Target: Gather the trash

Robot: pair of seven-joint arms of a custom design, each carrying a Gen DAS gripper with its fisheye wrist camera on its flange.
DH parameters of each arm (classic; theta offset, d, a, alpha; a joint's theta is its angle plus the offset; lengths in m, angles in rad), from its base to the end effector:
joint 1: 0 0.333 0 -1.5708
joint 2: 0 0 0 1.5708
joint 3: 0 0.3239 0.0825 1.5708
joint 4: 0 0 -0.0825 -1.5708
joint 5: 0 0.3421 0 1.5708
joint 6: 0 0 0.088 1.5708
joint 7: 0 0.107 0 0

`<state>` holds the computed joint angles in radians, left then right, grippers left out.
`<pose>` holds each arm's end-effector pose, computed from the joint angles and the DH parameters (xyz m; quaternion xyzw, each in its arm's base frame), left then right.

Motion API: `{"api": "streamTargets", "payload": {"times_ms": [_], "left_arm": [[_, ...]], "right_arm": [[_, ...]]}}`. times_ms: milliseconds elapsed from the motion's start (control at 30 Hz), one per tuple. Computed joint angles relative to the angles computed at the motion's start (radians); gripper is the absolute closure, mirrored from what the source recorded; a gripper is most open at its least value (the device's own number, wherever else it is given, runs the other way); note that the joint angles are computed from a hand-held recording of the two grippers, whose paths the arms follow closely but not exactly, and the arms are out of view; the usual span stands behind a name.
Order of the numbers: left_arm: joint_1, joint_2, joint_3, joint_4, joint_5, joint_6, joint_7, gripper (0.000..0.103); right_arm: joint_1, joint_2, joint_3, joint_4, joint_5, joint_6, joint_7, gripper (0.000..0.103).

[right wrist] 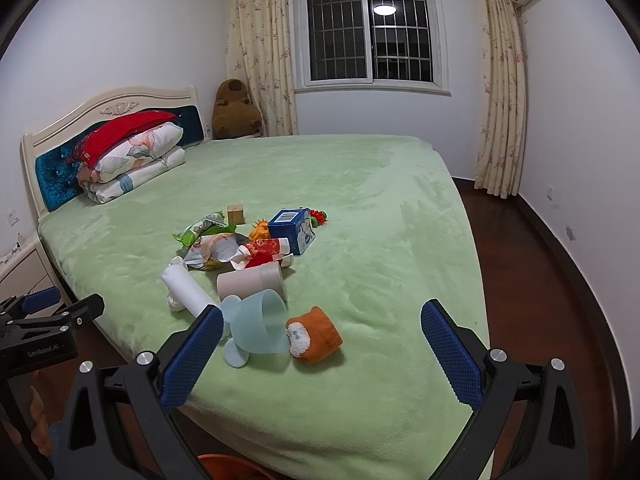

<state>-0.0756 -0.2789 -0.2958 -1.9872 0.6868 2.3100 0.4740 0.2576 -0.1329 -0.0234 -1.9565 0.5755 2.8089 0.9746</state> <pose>0.4422 -0.1816 0.6624 -0.7487 0.5021 -0.2481 0.3546 0.5185 0.0958 0.6659 -0.7175 0.4856 -0.2536 0.4302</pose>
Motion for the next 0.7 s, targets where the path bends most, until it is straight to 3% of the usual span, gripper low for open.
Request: {"api": "streamTargets", "payload": {"times_ms": [700], "left_arm": [[-0.019,0.024,0.002,0.036,-0.005,-0.039,-0.006,0.007]], "right_arm": [[0.005,-0.020,-0.005,-0.011,0.010,-0.014,-0.006,0.006]]}}
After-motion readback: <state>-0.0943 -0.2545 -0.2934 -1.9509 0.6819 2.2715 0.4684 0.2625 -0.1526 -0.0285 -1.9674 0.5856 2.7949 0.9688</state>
